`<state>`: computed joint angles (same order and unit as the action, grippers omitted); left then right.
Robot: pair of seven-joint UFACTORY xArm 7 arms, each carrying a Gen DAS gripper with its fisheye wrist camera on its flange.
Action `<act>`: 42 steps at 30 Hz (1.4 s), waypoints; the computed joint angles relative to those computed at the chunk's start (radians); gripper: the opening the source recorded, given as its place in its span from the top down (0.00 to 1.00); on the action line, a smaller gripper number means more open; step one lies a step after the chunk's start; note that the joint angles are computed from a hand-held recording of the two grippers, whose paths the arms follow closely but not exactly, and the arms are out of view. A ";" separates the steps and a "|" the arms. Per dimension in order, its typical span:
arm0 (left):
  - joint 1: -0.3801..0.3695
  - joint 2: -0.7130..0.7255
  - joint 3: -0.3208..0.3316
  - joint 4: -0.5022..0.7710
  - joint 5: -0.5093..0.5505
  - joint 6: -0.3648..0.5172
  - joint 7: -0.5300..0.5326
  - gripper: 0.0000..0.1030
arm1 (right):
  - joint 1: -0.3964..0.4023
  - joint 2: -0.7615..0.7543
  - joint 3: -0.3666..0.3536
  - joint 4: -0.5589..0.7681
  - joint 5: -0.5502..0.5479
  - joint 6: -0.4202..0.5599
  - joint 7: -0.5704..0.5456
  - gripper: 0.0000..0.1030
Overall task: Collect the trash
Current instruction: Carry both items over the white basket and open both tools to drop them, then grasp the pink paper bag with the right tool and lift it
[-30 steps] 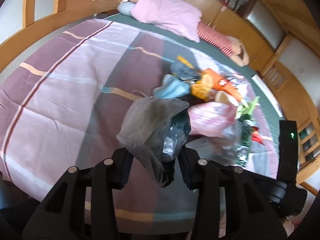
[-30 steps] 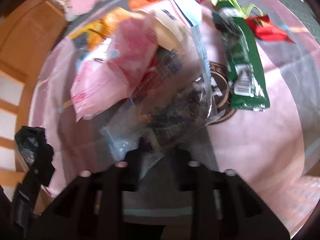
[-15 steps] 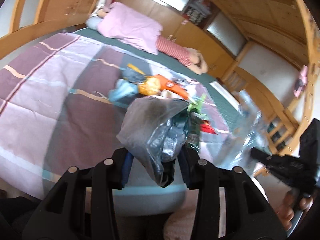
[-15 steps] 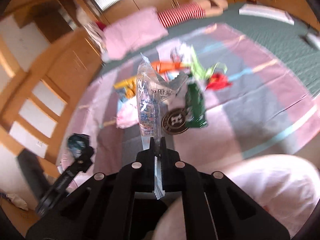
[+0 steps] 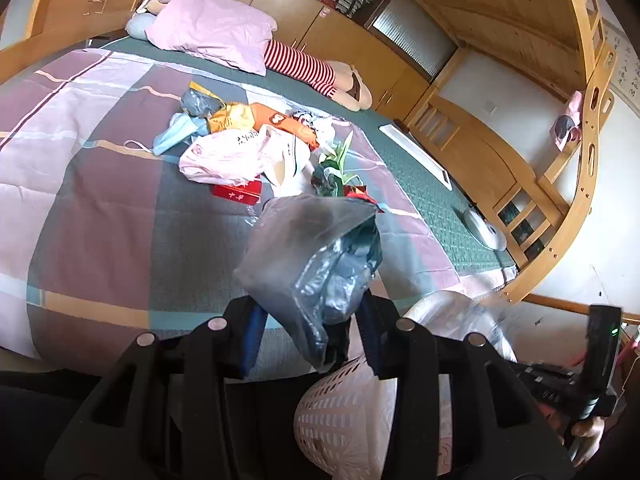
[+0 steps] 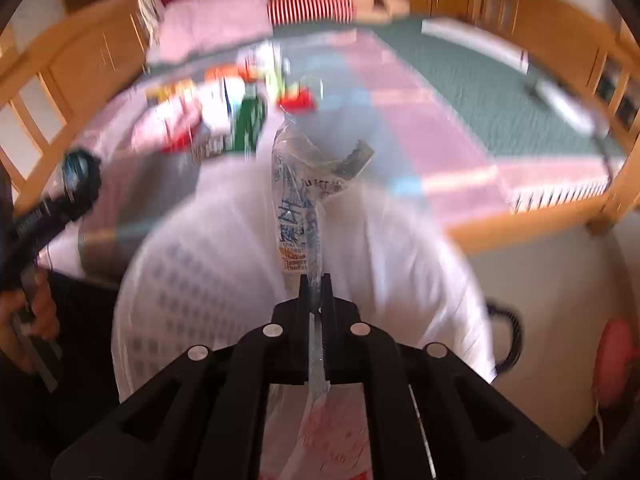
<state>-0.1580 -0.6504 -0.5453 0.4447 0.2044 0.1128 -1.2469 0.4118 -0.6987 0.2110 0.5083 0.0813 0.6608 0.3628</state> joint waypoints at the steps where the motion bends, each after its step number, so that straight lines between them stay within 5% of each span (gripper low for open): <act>1: -0.003 0.007 0.004 0.003 0.002 0.000 0.006 0.60 | 0.011 0.001 -0.015 -0.002 0.024 -0.007 0.002 0.82; 4: 0.014 -0.007 -0.020 0.000 0.006 -0.011 -0.009 0.60 | 0.027 -0.054 -0.051 -0.033 0.084 -0.078 0.009 0.52; 8: 0.034 0.017 -0.093 0.039 0.000 -0.101 -0.057 0.60 | -0.051 -0.186 0.006 -0.071 0.057 -0.192 0.111 0.51; 14: -0.025 0.331 -0.187 0.307 0.157 -0.032 0.190 0.58 | -0.175 -0.349 0.055 -0.113 -0.025 -0.311 0.247 0.42; 16: -0.059 0.413 -0.199 0.366 0.217 0.022 0.236 0.44 | -0.189 -0.350 0.047 -0.106 -0.053 -0.315 0.248 0.37; 19: 0.061 0.386 -0.330 0.406 0.433 0.108 0.067 0.09 | -0.184 -0.348 0.028 -0.105 -0.069 -0.309 0.246 0.35; 24: 0.156 0.208 -0.366 0.375 0.576 0.207 -0.157 0.05 | -0.158 -0.326 0.008 -0.122 -0.063 -0.308 0.254 0.35; 27: 0.170 0.147 -0.345 0.365 0.568 0.331 -0.215 0.04 | -0.155 -0.323 0.013 -0.119 -0.069 -0.298 0.256 0.34; 35: 0.103 0.128 -0.130 0.344 0.548 0.596 -0.175 0.04 | -0.146 -0.274 0.031 -0.078 -0.094 -0.243 0.240 0.31; 39: 0.057 0.066 0.010 0.253 0.509 0.621 -0.196 0.04 | -0.128 -0.231 0.037 -0.057 -0.094 -0.232 0.232 0.31; 42: 0.001 0.005 0.136 0.152 0.343 0.580 -0.252 0.04 | -0.110 -0.175 0.044 -0.029 -0.092 -0.213 0.224 0.30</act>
<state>-0.1566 -0.6453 -0.4095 0.5969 0.5471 0.6926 -1.4990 0.3015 -0.8739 0.2552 0.4797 -0.0105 0.4478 0.5872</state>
